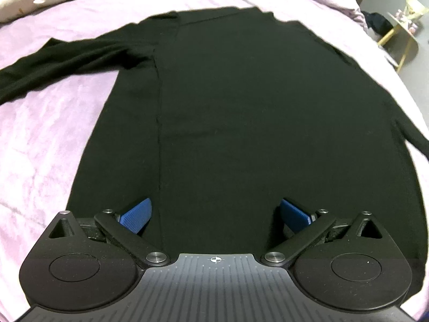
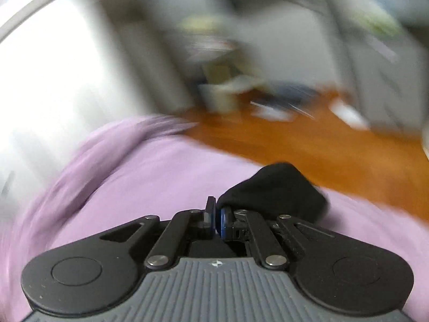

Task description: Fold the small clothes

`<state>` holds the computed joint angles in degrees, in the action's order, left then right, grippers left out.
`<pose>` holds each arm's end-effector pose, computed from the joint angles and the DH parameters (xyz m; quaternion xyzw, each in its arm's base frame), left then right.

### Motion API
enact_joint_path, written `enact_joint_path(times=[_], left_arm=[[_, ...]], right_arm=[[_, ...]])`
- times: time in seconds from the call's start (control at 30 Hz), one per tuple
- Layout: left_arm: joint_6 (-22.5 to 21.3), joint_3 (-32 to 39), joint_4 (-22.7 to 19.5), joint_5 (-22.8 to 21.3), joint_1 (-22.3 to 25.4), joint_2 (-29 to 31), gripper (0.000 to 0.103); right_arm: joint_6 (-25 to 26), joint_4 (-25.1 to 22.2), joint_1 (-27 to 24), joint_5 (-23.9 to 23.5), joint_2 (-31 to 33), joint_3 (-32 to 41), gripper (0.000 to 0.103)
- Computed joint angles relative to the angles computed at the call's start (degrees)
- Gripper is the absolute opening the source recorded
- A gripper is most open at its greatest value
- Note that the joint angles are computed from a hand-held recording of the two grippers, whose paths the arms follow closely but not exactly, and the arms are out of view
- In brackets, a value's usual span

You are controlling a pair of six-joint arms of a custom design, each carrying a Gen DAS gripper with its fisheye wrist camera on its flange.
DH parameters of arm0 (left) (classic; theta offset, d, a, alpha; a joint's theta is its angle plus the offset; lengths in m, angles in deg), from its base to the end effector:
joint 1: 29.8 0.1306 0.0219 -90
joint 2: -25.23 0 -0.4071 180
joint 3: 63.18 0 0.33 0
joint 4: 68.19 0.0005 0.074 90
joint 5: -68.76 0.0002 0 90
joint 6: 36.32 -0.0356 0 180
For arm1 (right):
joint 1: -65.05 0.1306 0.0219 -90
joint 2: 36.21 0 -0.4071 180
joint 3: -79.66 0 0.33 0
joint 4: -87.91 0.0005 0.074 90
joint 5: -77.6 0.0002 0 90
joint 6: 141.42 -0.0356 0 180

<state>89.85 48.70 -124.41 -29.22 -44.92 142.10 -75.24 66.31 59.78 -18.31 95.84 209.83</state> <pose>0.5679 -0.1488 0.3692 -0.1935 0.9468 -0.0466 0.2527 0.7219 -0.0634 0.3783 0.1824 0.8154 0.1308 0.5336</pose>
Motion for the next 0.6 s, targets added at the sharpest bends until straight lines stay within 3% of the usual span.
enact_joint_path(times=[0.07, 0.1, 0.17, 0.2, 0.23, 0.27, 0.33, 0.43, 0.53, 0.6], left_arm=[[-0.81, 0.64, 0.76, -0.54, 0.24, -0.35, 0.103], [-1.51, 1.39, 1.21, -0.57, 0.38, -0.34, 0.103], [-2.20, 2.79, 2.33, 0.37, 0.69, -0.21, 0.103], [-2.23, 3.42, 2.95, 1.24, 0.92, -0.13, 0.103], [-2.08, 4.18, 4.11, 2.92, 1.33, 0.08, 0.103], [-1.80, 4.86, 5.14, 4.35, 1.64, 0.41, 0.103], [-1.54, 6.84, 6.16, 6.28, 1.91, 1.69, 0.103], [-1.35, 12.15, 6.58, 8.97, 1.98, 5.58, 0.102], [2.41, 20.48, 5.33, 13.85, 2.43, 11.66, 0.089], [5.68, 28.56, 2.16, 18.17, 2.70, 17.04, 0.085]], right_arm=[[13.46, 1.37, 3.53, -6.26, -2.59, -2.41, 0.004], [21.01, -0.85, 5.47, -10.39, -3.43, -2.72, 0.006], [32.01, -8.28, 8.54, -15.94, -3.86, -2.05, 0.046], [36.42, -11.89, 9.99, -17.44, -4.09, -2.38, 0.055], [39.09, -12.67, 11.01, -17.91, -4.73, -4.08, 0.061], [41.00, -11.87, 11.84, -17.32, -5.68, -6.79, 0.061], [41.17, -11.55, 12.58, -15.82, -6.93, -10.41, 0.061], [34.61, -10.55, 12.04, -14.75, -8.75, -14.31, 0.061], [27.02, -8.98, 10.70, -14.63, -10.49, -18.03, 0.061], [22.62, -7.65, 9.54, -14.46, -11.21, -20.28, 0.061]])
